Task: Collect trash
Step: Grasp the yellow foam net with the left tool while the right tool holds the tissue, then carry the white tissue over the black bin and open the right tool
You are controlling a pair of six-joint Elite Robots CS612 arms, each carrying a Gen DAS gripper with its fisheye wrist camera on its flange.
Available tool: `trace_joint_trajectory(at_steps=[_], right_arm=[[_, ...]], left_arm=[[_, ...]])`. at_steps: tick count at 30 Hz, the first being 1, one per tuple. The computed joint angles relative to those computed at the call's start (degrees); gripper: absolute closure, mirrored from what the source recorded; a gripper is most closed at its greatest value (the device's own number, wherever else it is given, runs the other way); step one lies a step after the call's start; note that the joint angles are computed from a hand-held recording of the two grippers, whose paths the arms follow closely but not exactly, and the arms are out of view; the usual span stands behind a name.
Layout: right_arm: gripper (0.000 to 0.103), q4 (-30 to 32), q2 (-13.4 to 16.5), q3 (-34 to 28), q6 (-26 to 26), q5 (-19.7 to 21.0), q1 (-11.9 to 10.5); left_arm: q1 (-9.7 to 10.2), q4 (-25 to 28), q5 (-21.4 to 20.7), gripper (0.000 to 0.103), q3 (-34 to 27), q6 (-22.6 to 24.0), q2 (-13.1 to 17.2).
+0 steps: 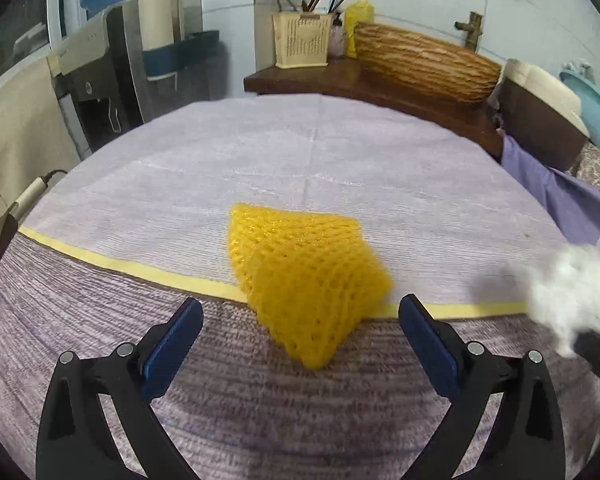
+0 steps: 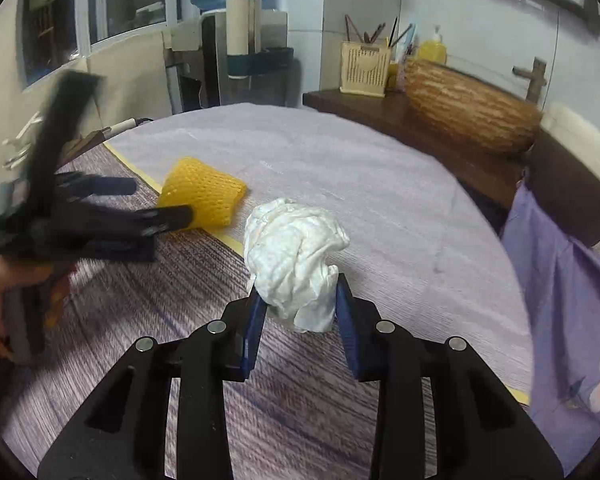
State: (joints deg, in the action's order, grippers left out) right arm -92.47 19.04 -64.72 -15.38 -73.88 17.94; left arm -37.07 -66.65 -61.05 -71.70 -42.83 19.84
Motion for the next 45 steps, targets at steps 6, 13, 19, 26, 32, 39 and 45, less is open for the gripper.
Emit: trace_joint_trajectory(at_steps=[6,13,19,26,32,39,45], right_arm=[[0.068,1.3,2.8,-6.1,1.0,2.0,-1.4],[0.068,1.3,4.7,-9.4,4.1,2.8,-2.6],[0.068,2.9,6.8,-14.0,6.9,4.2,-3.7],[0.068,4.8,10.1,-20.8,8.2,3.3,-4.5],[0.068,7.0,12.7,-26.0,9.0,2.6,-5.4],[0.068,9.1,15.2,-30.8,10.7,2.4,-6.8],[0.068,10.3,17.2,-34.3,12.1,1.6,-8.4]], left_arm=[[0.25,-1.8,-1.3,0.061,0.7,-0.6,0.3],[-1.54,-2.1,2.6,0.082,-2.0,1.7,0.9],[-4.53,-3.8,5.8,0.082,-6.6,5.5,2.2],[-9.60,-3.2,11.5,0.082,-13.0,6.4,4.9],[-12.53,-0.4,12.6,0.082,-16.7,1.9,6.5],[-15.50,-0.1,14.1,0.082,-18.4,-1.5,7.5],[-17.14,-1.3,15.2,0.082,-17.9,-2.7,7.7]])
